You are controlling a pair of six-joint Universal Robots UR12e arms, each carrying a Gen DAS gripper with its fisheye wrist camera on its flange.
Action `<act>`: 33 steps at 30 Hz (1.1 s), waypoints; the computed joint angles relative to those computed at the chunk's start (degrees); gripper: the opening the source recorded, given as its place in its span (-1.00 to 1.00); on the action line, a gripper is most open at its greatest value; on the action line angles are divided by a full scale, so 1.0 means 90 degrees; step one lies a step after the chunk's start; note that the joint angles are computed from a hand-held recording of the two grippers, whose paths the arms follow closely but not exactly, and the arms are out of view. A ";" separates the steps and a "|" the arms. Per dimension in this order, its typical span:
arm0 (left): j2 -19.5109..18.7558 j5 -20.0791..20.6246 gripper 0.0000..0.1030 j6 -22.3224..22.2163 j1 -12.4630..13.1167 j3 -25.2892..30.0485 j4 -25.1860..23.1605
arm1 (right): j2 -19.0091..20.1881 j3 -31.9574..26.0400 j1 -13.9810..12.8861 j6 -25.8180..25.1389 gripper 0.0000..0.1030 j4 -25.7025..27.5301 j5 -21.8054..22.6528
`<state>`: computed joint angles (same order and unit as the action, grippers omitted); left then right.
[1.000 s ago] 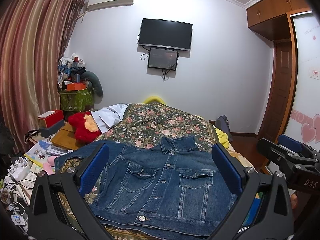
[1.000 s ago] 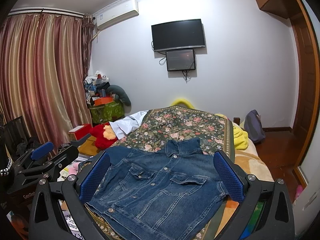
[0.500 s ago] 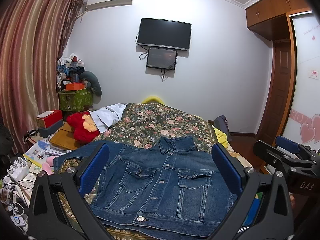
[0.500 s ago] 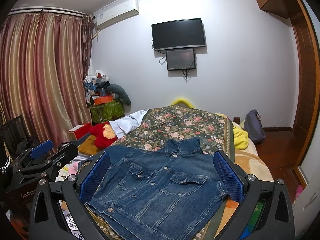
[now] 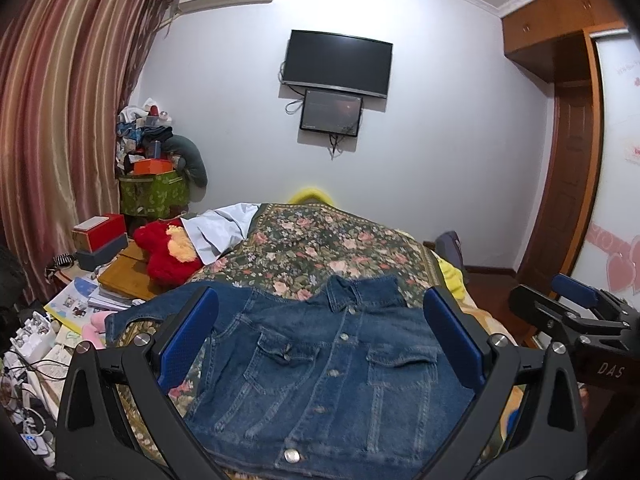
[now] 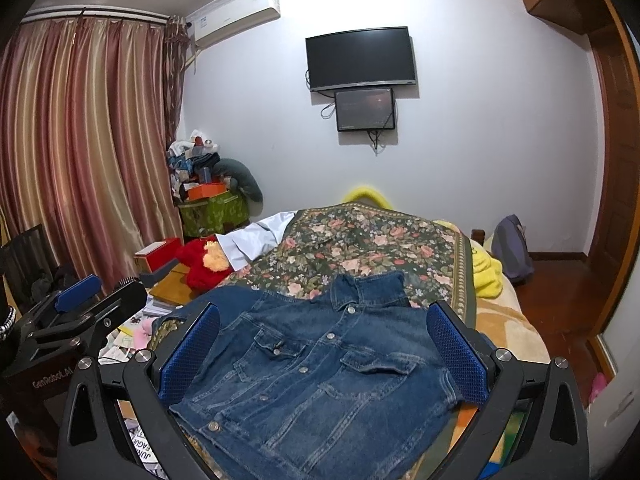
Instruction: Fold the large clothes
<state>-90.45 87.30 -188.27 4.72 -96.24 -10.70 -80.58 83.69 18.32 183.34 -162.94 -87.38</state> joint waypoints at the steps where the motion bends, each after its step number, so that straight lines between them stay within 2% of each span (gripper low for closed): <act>1: -0.0058 0.0007 1.00 -0.0046 0.0044 0.0031 0.0075 | 0.0067 -0.0074 0.0006 -0.0028 1.00 0.0006 -0.0003; 4: -0.0258 0.0249 1.00 -0.0115 0.0117 0.0204 0.0056 | 0.0347 -0.0417 0.0034 -0.0054 1.00 0.0171 -0.0089; 7: -0.0492 0.0656 1.00 0.0031 0.0167 0.0443 -0.0161 | 0.0636 -0.0790 0.0020 -0.0097 1.00 0.0416 -0.0022; 13: -0.1068 0.1286 1.00 0.0180 0.0401 0.1061 -0.1209 | 0.1397 -0.1766 -0.0018 -0.0248 1.00 0.1079 0.0006; 17: -0.1380 0.1346 1.00 0.0069 0.0628 0.1329 -0.1868 | 0.1939 -0.2454 -0.0040 -0.0228 1.00 0.1686 -0.0024; 20: -0.1582 0.1068 1.00 -0.0192 0.0856 0.1514 -0.2626 | 0.2401 -0.3045 -0.0049 -0.0386 1.00 0.2417 -0.0046; 24: -0.1840 0.0292 1.00 -0.0641 0.1187 0.1668 -0.3495 | 0.2939 -0.3724 -0.0054 -0.0689 1.00 0.3504 -0.0201; 27: -0.1999 -0.0250 1.00 -0.0975 0.1369 0.1755 -0.3921 | 0.3288 -0.4149 -0.0051 -0.0852 1.00 0.4272 -0.0297; 30: -0.2139 -0.0788 0.98 -0.1326 0.1555 0.1804 -0.4101 | 0.3564 -0.4509 -0.0078 -0.0982 1.00 0.4950 -0.0175; 33: -0.2296 -0.1480 0.77 -0.1669 0.1761 0.1853 -0.4057 | 0.3719 -0.4720 -0.0111 -0.1056 1.00 0.5353 0.0004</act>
